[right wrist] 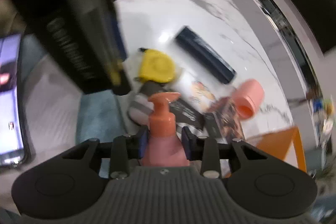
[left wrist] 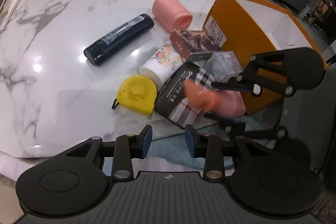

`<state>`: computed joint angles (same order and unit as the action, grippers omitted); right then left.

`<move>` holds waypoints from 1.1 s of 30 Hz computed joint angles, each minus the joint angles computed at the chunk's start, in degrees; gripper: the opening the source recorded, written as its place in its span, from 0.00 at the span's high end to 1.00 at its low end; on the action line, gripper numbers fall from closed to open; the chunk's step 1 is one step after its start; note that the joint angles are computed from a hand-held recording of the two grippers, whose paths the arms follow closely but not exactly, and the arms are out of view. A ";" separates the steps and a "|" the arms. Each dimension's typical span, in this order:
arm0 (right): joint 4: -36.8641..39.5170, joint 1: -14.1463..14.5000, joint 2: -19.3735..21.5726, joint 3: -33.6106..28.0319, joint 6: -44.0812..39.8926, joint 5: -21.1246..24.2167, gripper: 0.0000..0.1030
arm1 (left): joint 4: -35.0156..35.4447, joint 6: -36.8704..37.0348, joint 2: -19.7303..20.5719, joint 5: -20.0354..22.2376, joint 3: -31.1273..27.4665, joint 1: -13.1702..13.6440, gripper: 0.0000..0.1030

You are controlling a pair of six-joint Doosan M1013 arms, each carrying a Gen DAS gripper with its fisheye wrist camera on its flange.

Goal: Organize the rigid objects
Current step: 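Lift the pink bottle with the right gripper while the left gripper grasps the plaid glasses case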

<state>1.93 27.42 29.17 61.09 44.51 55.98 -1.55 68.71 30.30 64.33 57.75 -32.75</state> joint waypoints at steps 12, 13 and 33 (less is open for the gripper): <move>10.53 -4.41 -1.62 0.83 21.68 -3.92 0.76 | 4.18 11.70 0.68 -5.63 0.74 -1.64 0.48; 11.38 -4.61 -2.03 1.60 23.11 -5.00 0.76 | 3.94 13.28 1.01 -5.71 0.37 -1.69 0.43; 18.92 -6.25 -5.21 8.73 20.41 -15.03 0.76 | 4.02 19.75 10.05 6.19 -12.18 -1.71 0.22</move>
<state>20.85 21.17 23.96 69.82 64.92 40.95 2.47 88.46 40.35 70.53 45.57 -34.46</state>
